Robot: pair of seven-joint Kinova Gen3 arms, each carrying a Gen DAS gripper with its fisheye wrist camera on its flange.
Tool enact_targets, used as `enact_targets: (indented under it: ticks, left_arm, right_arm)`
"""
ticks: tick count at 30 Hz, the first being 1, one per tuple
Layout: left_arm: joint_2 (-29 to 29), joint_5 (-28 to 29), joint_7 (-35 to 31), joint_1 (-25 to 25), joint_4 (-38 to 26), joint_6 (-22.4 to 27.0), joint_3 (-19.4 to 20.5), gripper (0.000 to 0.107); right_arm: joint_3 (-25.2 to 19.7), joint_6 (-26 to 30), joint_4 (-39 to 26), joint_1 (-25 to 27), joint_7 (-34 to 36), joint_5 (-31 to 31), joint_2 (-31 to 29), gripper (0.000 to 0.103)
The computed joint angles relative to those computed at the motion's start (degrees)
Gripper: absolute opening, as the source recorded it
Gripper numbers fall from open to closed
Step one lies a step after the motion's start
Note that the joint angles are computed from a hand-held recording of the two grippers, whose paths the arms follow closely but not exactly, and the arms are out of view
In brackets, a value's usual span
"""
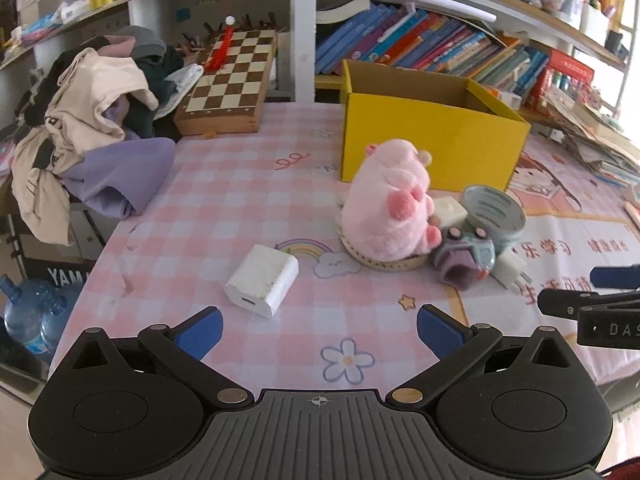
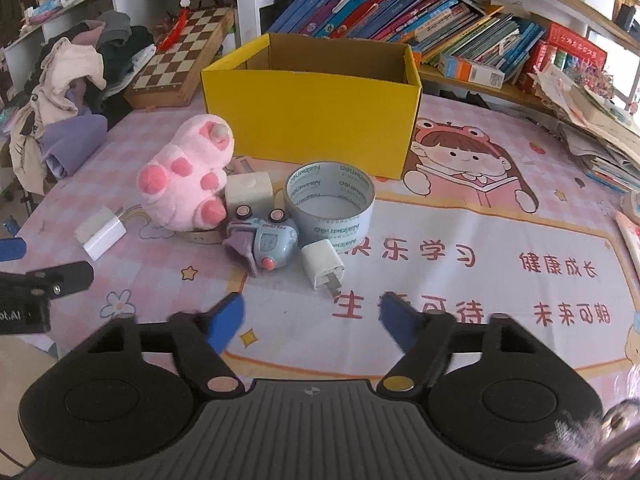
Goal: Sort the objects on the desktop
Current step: 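Move the left tool to the white adapter brick while the right tool approaches the small white plug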
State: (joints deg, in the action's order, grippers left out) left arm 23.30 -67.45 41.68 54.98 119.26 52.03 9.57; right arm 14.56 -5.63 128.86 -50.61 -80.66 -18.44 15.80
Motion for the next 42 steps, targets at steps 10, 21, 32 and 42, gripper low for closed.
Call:
enact_targets:
  ticks: [10, 21, 32, 42]
  left_arm:
    - [1.8, 1.7, -3.1, -2.4, -2.3, -1.9, -1.9, 0.103]
    - [3.4, 6.1, -7.2, -4.7, -4.4, -3.4, -4.6, 0.102]
    - [5.4, 8.8, -11.5, -6.7, -5.2, -5.9, -7.2, 0.098]
    - [6.5, 10.0, -14.7, -7.4, -5.5, -9.1, -9.6, 0.092]
  right_arm:
    - [-12.9, 4.7, -7.1, 15.4, -5.1, 9.8, 4.6, 0.055]
    - [-20.7, 12.8, -15.5, 23.9, -8.1, 17.3, 10.0, 0.046]
    - [-24.2, 16.7, -19.4, 27.7, -7.0, 18.5, 12.9, 0.044]
    - [-25.3, 17.9, -21.2, 28.8, -4.7, 18.1, 14.1, 0.036]
